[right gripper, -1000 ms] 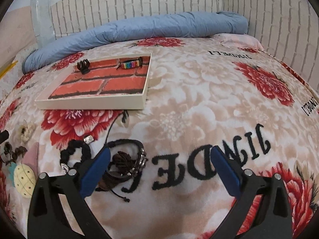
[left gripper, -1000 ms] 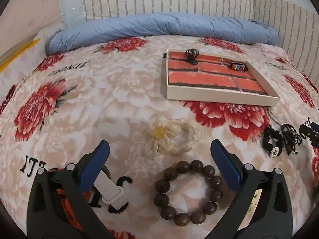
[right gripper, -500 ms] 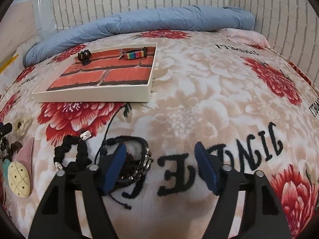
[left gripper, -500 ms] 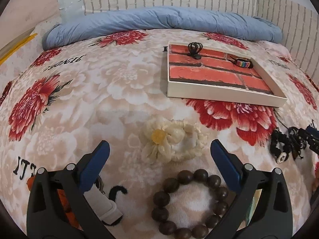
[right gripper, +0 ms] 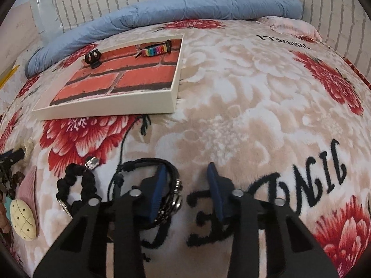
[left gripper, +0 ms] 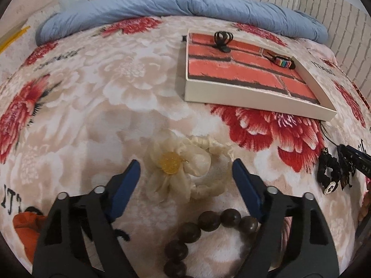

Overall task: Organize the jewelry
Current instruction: 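Grasp the cream flower scrunchie with left tool while right tool grasps the black cord bracelet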

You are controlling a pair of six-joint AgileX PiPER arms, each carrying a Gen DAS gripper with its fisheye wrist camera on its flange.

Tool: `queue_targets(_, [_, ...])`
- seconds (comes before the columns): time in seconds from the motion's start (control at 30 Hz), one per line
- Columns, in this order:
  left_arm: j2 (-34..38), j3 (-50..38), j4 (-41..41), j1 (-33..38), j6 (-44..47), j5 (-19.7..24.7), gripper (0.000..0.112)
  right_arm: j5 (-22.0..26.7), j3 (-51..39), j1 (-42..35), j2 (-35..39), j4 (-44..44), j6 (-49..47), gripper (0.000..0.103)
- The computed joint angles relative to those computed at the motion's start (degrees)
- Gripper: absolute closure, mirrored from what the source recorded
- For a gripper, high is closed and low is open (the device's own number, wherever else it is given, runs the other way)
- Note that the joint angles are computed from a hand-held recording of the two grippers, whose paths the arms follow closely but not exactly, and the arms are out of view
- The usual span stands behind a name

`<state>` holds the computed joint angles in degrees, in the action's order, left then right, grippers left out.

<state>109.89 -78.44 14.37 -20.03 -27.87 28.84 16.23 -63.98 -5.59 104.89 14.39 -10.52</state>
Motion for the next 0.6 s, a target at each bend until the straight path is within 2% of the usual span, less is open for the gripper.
queue_targets(0.1, [0.57, -0.13, -1.74, 0.35, 1.72, -0.15, 0.041, 0.85, -0.54, -0.83, 0.29, 5.16, -5.08, 0.077])
queue_targets(0.33, [0.69, 0.08, 0.10, 0.04, 0.77, -0.17, 0.052, 1.62, -0.97, -1.63, 0.60, 10.38, -9.95, 0.086])
queue_targets(0.43, [0.78, -0.10, 1.61, -0.15, -0.44, 0.34, 0.064, 2.07, -1.05, -2.04, 0.60, 12.47, -12.04, 0.092])
queue_targets(0.6, [0.88, -0.18, 3.33, -0.26, -1.15, 0.66, 0.078, 1.19, -0.31, -1.70, -0.14, 13.02, -13.20, 0.092])
